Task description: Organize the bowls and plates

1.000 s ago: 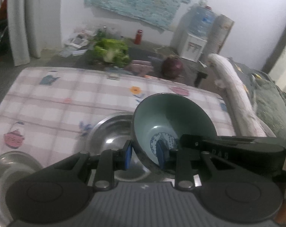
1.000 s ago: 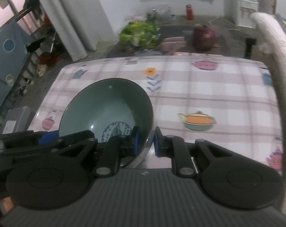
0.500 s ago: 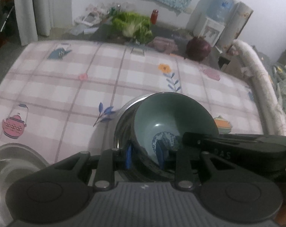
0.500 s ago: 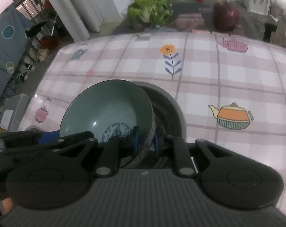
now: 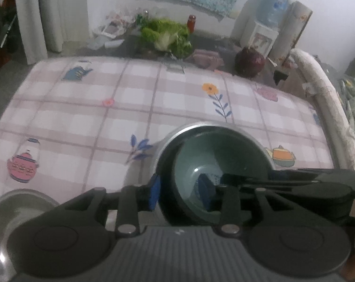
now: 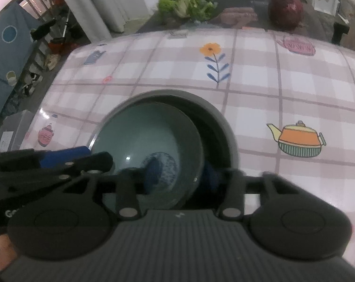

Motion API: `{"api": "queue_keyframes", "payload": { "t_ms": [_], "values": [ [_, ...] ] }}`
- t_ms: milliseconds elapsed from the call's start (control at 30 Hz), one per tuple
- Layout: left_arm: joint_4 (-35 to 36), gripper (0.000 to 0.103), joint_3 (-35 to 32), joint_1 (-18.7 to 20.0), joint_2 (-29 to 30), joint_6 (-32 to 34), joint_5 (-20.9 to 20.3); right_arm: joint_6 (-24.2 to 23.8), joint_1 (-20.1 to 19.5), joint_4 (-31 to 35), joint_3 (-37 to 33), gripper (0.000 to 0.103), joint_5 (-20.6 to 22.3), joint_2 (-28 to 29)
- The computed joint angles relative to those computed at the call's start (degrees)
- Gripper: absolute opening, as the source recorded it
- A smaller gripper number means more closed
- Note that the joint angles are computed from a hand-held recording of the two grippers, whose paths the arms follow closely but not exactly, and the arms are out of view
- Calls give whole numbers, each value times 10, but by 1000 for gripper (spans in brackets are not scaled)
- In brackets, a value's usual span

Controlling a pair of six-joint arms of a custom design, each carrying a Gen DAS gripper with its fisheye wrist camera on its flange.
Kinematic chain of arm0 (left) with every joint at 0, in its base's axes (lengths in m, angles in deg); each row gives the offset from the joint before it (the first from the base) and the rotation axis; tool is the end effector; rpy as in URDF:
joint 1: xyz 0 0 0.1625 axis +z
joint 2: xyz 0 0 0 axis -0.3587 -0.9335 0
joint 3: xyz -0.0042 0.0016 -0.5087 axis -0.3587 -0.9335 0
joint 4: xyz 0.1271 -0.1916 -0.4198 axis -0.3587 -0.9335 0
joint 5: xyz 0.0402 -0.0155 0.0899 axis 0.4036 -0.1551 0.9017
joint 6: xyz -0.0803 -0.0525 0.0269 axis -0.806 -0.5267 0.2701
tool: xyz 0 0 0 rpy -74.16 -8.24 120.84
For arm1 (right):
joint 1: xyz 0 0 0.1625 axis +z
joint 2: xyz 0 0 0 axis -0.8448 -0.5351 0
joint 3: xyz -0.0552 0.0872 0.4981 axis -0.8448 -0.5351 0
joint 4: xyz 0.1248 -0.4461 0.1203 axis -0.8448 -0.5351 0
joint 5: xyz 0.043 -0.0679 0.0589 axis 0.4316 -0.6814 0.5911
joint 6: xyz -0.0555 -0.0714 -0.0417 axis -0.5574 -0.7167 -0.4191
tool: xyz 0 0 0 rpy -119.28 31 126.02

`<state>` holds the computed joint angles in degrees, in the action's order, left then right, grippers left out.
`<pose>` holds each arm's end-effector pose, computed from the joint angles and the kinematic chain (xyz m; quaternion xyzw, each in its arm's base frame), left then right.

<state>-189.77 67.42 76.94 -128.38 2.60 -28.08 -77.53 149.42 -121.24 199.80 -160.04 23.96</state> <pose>-0.2947 -0.7438 0.0343 0.3926 0.8958 -0.0876 0.1891 0.0913 -0.6575 0.1894 -0.1524 -0.8775 0.3535 0.2859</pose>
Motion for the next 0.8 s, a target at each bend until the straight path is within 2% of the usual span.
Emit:
{"api": "queue_keyframes", "payload": {
  "t_ms": [67, 100, 167, 333, 433, 500, 633, 800],
  "values": [
    [0, 53, 1, 3, -9, -8, -4, -5, 8, -1, -2, 67, -17, 0],
    [-1, 59, 3, 6, -14, -12, -9, -6, 12, -3, -2, 71, -22, -1],
    [1, 60, 9, 11, -28, -19, -16, -6, 15, -13, 3, 82, -13, -6],
    [-9, 65, 42, 19, -74, -13, -28, 3, 35, -53, 25, 82, -15, -17],
    [-35, 72, 77, 21, -113, 9, -38, 12, 53, -97, 57, 83, -7, -27],
    [-61, 81, 108, 25, -145, 29, -55, 16, 69, -143, 84, 84, -8, -30],
    [-105, 90, 169, 37, -202, 68, -88, 32, 114, -245, 132, 85, -54, -9],
    [-88, 92, 216, 57, -253, 66, -101, 40, 166, -357, 165, 85, -94, 45]
  ]
}}
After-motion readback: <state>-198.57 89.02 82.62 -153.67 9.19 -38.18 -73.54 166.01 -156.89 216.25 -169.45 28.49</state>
